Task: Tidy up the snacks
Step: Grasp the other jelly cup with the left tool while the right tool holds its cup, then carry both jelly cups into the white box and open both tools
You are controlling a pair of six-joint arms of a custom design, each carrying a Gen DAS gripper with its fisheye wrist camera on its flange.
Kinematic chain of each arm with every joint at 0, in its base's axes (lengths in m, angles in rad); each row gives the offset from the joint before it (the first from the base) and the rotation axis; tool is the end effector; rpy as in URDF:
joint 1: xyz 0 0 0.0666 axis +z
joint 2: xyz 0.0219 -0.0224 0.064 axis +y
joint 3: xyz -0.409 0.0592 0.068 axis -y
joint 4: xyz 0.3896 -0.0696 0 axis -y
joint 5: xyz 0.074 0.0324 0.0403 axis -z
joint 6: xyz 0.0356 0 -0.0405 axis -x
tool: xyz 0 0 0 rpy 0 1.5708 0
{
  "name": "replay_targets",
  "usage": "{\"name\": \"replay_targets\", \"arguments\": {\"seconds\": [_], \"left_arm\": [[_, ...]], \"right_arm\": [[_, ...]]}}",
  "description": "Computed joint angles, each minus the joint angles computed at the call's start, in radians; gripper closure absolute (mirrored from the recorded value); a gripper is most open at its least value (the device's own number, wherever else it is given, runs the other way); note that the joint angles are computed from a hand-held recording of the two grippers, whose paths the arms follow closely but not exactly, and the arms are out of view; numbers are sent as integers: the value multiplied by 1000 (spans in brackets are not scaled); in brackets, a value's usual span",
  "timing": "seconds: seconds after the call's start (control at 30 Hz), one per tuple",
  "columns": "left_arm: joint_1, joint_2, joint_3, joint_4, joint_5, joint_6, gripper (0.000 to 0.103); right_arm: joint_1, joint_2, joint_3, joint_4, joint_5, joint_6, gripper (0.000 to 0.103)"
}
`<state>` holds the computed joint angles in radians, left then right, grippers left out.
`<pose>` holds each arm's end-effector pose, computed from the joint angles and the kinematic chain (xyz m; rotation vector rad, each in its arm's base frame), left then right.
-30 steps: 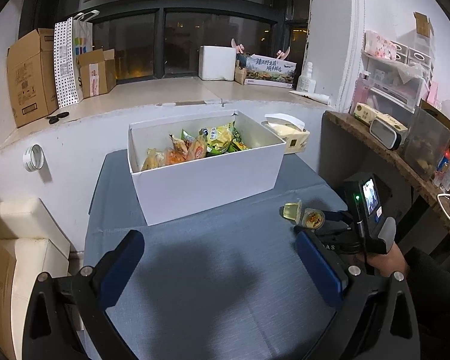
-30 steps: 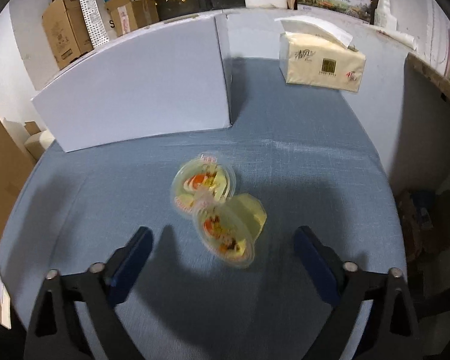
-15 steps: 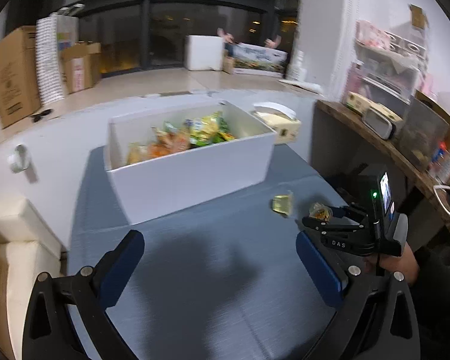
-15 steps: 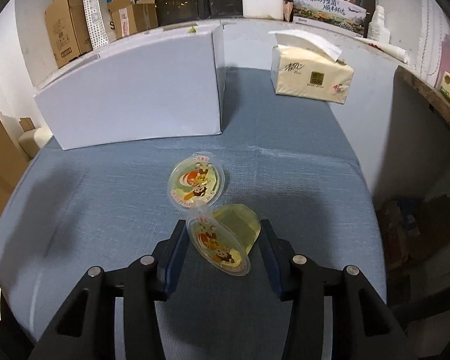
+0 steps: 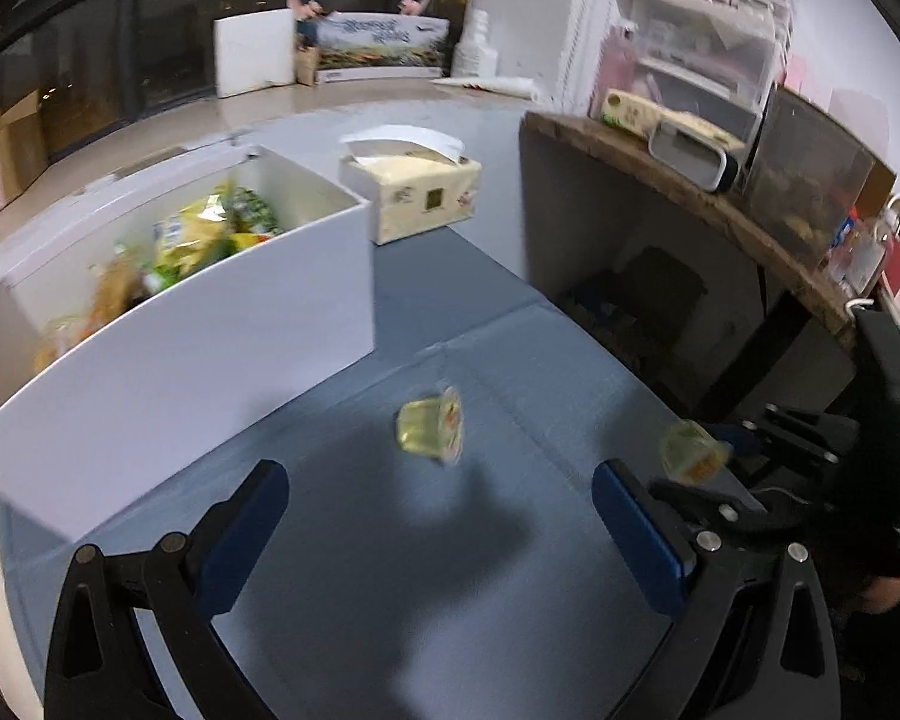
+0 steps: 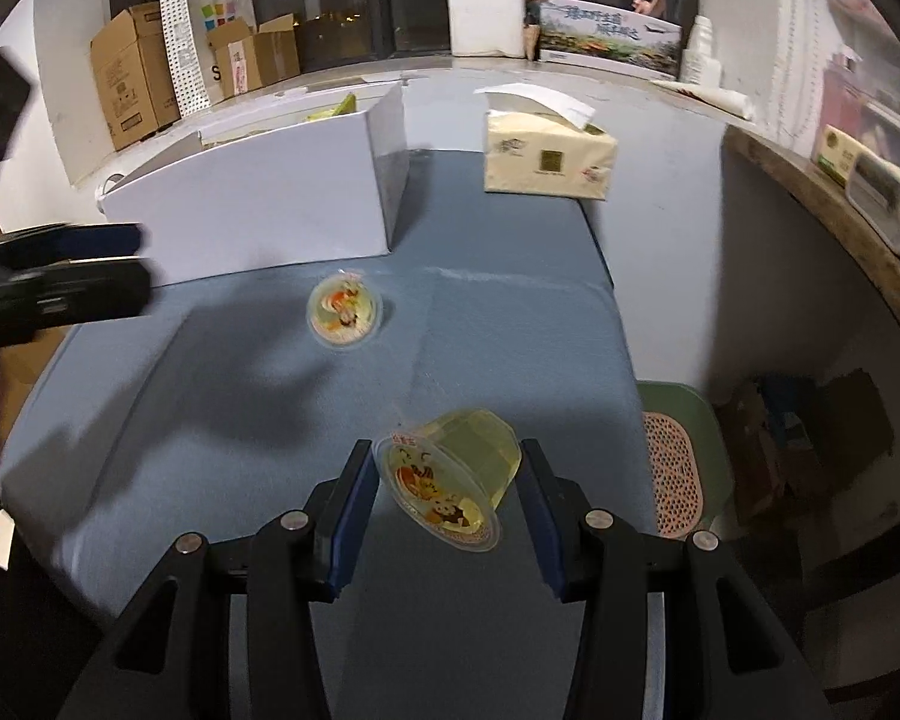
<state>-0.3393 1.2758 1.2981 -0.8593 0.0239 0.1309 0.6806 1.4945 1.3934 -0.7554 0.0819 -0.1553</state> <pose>0.4058 -0.1446 0.4689 0.2630 2.4078 -0.2450 0.4044 0.3232 0.4214 -0.5982 2.3686 0.2785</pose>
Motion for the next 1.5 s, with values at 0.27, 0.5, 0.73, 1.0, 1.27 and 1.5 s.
{"name": "replay_targets", "arguments": {"seconds": [0.27,0.5,0.73,1.0,1.27,1.5], "left_arm": [[-17,130,56,13,-21,-46,0],[-17,193,72,15,-47,-51,17],[-10,193,66,6,-28,-56,67],[-18,66,11,46,-46,-46,67],[2,-156,-64,33,-164,-15,67],[173,-247,-58,20,-153,7,67]], "right_arm": [[-31,-26,-39,27,-49,-33,52],[-30,-25,-41,31,-64,-37,52],[-24,-27,-44,41,-81,-44,52],[-24,-37,-44,48,-97,-58,52],[-9,-20,-3,50,-115,-57,52],[35,47,139,39,-139,-8,52]]}}
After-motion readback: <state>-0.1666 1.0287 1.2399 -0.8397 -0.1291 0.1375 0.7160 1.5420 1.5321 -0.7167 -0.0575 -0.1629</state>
